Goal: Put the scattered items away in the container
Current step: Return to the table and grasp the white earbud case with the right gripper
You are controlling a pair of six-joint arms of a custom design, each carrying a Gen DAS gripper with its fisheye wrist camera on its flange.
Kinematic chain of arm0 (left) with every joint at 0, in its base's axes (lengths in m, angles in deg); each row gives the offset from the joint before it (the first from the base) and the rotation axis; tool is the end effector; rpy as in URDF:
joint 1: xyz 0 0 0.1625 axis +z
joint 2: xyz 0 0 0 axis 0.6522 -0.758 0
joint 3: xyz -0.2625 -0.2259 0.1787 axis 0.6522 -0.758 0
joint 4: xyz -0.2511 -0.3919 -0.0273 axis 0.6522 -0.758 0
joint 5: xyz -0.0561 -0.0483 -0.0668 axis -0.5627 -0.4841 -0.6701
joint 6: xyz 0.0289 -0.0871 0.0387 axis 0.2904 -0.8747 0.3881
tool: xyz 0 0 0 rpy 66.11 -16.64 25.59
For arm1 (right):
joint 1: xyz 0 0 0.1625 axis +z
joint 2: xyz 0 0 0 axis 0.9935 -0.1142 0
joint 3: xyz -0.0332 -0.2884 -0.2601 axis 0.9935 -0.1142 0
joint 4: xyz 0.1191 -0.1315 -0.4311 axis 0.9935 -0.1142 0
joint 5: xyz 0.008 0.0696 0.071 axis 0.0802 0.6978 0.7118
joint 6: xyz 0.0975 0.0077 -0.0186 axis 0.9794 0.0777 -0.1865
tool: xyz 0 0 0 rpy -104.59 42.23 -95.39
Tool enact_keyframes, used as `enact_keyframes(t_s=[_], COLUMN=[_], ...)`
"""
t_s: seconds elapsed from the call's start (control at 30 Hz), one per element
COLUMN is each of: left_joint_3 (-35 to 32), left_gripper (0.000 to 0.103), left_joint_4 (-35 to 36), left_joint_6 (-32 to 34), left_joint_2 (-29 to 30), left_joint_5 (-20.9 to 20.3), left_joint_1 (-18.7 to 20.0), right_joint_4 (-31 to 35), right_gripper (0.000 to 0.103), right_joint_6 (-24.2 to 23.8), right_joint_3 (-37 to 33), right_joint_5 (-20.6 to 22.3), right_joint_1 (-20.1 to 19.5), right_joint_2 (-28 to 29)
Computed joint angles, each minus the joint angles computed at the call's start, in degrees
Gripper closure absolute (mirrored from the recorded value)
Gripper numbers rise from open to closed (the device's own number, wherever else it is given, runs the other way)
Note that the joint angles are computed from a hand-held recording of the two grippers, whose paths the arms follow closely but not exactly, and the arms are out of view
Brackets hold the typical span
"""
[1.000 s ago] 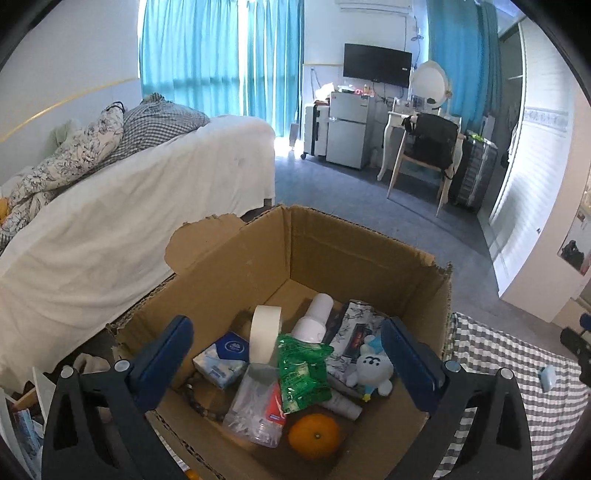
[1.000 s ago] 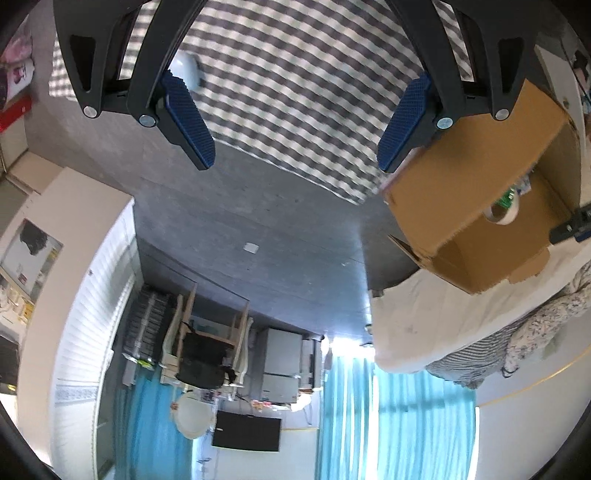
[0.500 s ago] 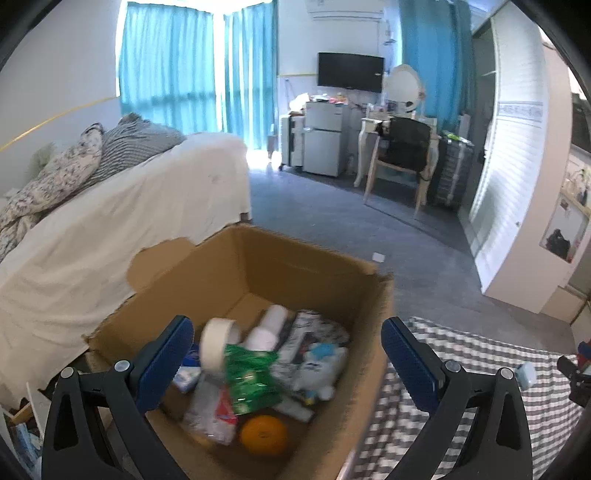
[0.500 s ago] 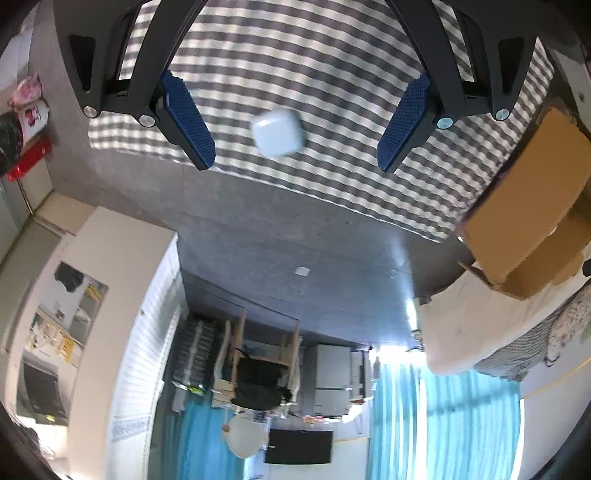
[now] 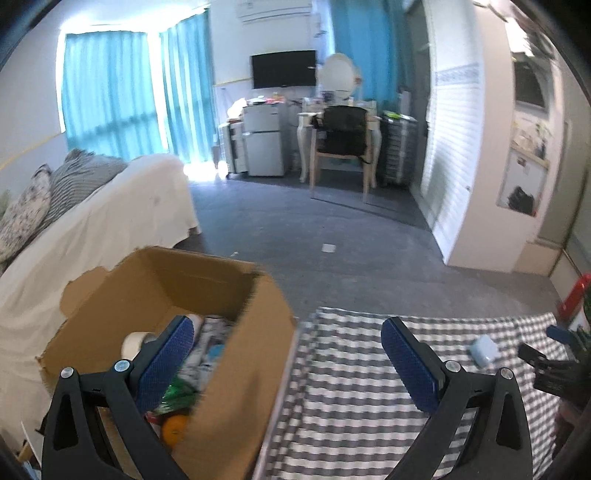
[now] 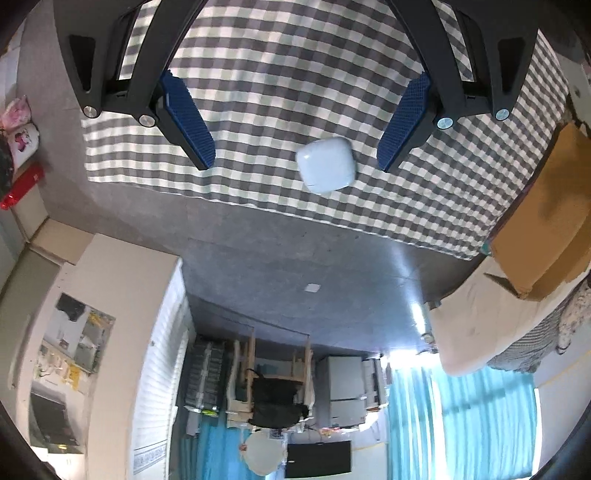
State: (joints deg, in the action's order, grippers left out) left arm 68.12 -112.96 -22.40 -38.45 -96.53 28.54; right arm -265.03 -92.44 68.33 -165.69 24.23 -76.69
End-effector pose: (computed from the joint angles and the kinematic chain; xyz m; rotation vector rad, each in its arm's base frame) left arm -0.0728 -0.6873 0.2711 1.0582 2.2547 -0.8340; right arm 0.2273 -0.5592 0.0167 -0.1004 -2.0431 0.9971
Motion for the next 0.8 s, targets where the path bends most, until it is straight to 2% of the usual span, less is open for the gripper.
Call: enact_keyframes(t_s=[0.2, 0.5, 0.53, 0.67, 0.8], left_joint_3=[2.98, 3.03, 2.91, 2.88, 3.06], left_gripper=[0.000, 0.000, 0.000, 0.000, 0.000], left_joint_4=[-0.86, -0.81, -0.77, -0.51, -0.16], left_joint_6=[1.75, 1.26, 1.21, 1.08, 1.26], left_joint_2=[-0.01, 0.97, 1.09, 1.31, 1.36], left_joint_5=[0.10, 0.82, 0.88, 0.93, 0.91], left_joint_1=[-1.59, -1.46, -1.37, -1.03, -0.65], right_joint_4=[2.97, 7.69, 8.17, 11.53, 13.57], right_gripper=[0.013, 0.014, 0.017, 0.042, 0.045], right_joint_6=[-0.33, -0.16, -0.11, 1.46, 2.63], right_joint_3=[-0.76, -3.37, -3.85, -4.93, -5.86], right_joint_5=[3.57, 5.70, 5.44, 5.80, 5.51], right_joint_1=[-1.88, -4.30, -4.47, -5.51, -6.10], right_joint_2=[0.15, 1.77, 2.08, 2.45, 3.09])
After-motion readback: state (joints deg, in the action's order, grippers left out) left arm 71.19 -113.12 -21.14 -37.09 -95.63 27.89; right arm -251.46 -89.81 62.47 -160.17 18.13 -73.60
